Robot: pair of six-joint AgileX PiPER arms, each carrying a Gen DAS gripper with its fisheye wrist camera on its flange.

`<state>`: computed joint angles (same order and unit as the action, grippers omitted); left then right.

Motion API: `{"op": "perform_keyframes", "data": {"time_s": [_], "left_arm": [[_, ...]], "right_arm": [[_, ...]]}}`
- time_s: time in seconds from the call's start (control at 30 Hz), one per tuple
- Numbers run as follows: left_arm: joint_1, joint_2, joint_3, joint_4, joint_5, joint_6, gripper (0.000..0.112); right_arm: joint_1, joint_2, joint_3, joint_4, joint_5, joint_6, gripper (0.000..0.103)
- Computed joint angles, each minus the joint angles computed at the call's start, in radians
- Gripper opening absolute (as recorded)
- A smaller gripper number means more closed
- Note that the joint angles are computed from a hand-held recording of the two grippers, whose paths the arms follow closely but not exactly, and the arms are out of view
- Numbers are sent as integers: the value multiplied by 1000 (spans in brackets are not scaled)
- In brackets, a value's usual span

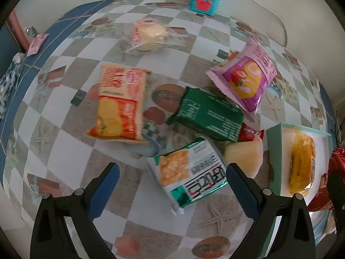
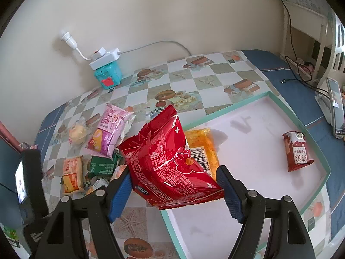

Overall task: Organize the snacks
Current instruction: 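Grasp the large red bag with the right tool while the left tool approaches the white-green pack, then grasp the white-green pack with the left tool while the right tool holds the red bag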

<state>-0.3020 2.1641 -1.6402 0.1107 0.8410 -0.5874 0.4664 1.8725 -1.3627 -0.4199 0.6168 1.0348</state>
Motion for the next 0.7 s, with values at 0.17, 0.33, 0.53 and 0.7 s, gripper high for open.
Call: {"op": "perform_keyframes", "data": {"time_s": [0.17, 0.33, 0.53, 0.7], "left_arm": [[-42, 56, -82, 55, 41, -42, 99], [-59, 73, -109, 115, 85, -83, 99], [-21, 15, -19, 117, 59, -99, 99], [-8, -1, 6, 104, 35, -95, 98]], "right_arm": [[-9, -6, 9, 7, -7, -4, 79], [-15, -9, 14, 15, -12, -6, 79], [-19, -14, 20, 19, -18, -1, 79], [-24, -17, 26, 29, -22, -3, 79]]}}
